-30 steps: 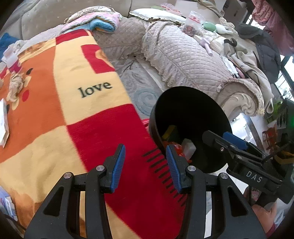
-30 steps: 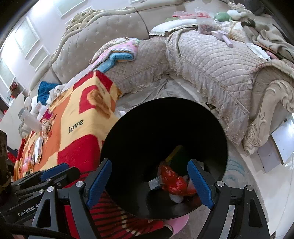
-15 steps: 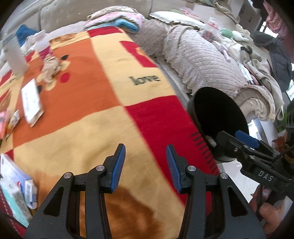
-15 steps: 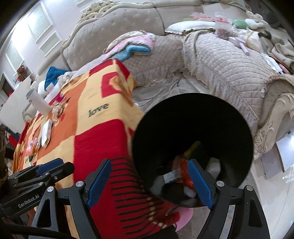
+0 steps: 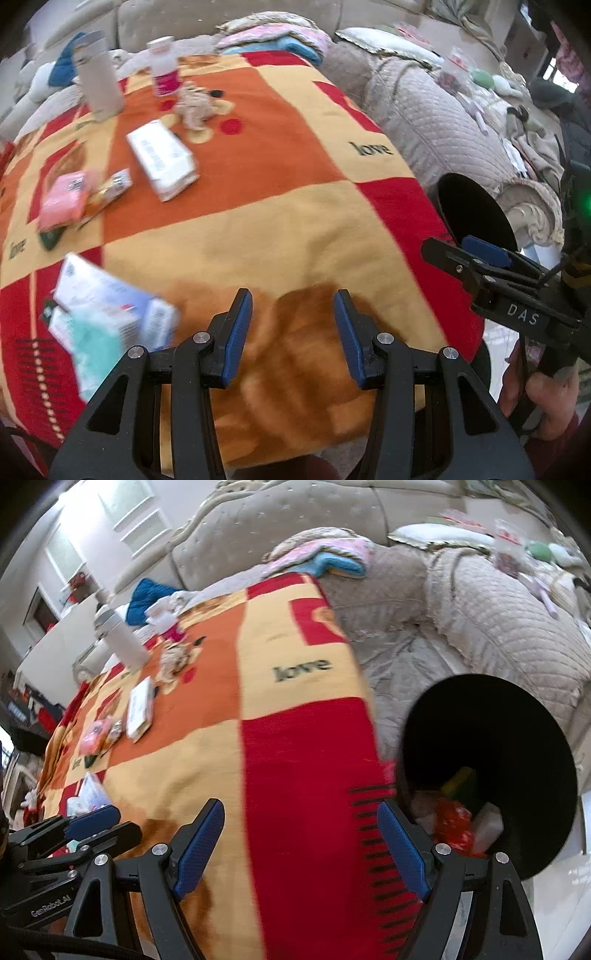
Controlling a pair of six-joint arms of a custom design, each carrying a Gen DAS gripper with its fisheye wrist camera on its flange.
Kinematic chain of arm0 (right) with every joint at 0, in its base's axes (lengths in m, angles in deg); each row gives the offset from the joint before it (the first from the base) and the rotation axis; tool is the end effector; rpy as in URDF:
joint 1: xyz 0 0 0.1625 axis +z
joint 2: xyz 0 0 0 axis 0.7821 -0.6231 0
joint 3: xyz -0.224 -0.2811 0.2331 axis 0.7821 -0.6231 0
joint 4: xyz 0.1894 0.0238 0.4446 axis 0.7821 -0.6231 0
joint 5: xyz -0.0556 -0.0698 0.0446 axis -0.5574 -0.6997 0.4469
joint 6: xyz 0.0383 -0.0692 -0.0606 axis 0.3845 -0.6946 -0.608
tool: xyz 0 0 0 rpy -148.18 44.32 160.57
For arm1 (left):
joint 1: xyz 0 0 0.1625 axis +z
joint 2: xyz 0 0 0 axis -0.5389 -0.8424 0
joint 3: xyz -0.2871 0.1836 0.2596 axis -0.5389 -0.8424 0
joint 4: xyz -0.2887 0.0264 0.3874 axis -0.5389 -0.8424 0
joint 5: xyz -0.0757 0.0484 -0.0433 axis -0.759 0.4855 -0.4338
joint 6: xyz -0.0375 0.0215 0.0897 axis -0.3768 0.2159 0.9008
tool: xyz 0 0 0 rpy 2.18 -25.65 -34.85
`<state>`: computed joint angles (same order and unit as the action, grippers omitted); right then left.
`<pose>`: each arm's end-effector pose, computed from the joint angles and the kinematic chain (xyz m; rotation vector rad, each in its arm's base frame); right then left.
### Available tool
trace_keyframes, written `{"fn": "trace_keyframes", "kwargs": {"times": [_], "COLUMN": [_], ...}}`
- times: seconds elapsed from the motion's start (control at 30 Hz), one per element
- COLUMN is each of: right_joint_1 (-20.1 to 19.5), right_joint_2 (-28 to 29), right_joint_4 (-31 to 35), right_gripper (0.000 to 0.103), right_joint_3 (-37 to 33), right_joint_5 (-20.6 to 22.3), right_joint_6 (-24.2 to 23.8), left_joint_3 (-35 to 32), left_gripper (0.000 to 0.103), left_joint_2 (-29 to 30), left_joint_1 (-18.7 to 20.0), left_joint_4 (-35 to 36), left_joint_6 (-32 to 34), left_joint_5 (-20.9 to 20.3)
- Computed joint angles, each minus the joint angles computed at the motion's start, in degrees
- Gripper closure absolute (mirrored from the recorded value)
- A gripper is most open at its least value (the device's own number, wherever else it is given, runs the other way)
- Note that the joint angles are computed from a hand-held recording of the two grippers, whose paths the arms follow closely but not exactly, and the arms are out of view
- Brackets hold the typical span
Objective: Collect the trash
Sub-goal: 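Move both open tools back over the blanket, then grasp the teal tissue pack with the left tool while the right tool grasps the white medicine box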
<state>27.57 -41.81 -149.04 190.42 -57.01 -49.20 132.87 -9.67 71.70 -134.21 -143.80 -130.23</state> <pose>0.0010 -0.6054 0.2253 0.7081 -2.6451 0.4771 -0.2998 -0.5116 -0.0410 0.0359 2.3605 -0.6715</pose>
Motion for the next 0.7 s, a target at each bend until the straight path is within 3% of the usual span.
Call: {"fn": "trace_keyframes", "kwargs": {"times": [0.4, 0.57, 0.63, 0.7], "right_joint_1": [4.03, 5.24, 5.71, 6.19], "right_joint_2": [1.14, 1.60, 1.81, 2.13], "right_joint_4": [0.92, 1.98, 2.14, 1.93], "right_gripper": [0.020, 0.018, 0.018, 0.018], "right_joint_3": [2.61, 3.20, 3.56, 3.96], "right_joint_5": [-0.49, -0.40, -0.58, -0.99], "right_joint_6": [-2.01, -1.90, -2.37, -2.98], "left_joint_3": [8.37, 13.51, 15.32, 17.75], "left_gripper": [0.059, 0.057, 0.049, 0.047], "left_joint_2": [-8.47, -12.93, -14.68, -16.89], "left_joint_1": [-2.50, -3.49, -4.17, -5.00], "left_joint_4": [7.22, 3.73, 3.40, 1.55], "left_joint_6": [-9.36, -9.46, -10.14, -10.33], "left_joint_5": [2.54, 0.98, 0.92, 0.71]}}
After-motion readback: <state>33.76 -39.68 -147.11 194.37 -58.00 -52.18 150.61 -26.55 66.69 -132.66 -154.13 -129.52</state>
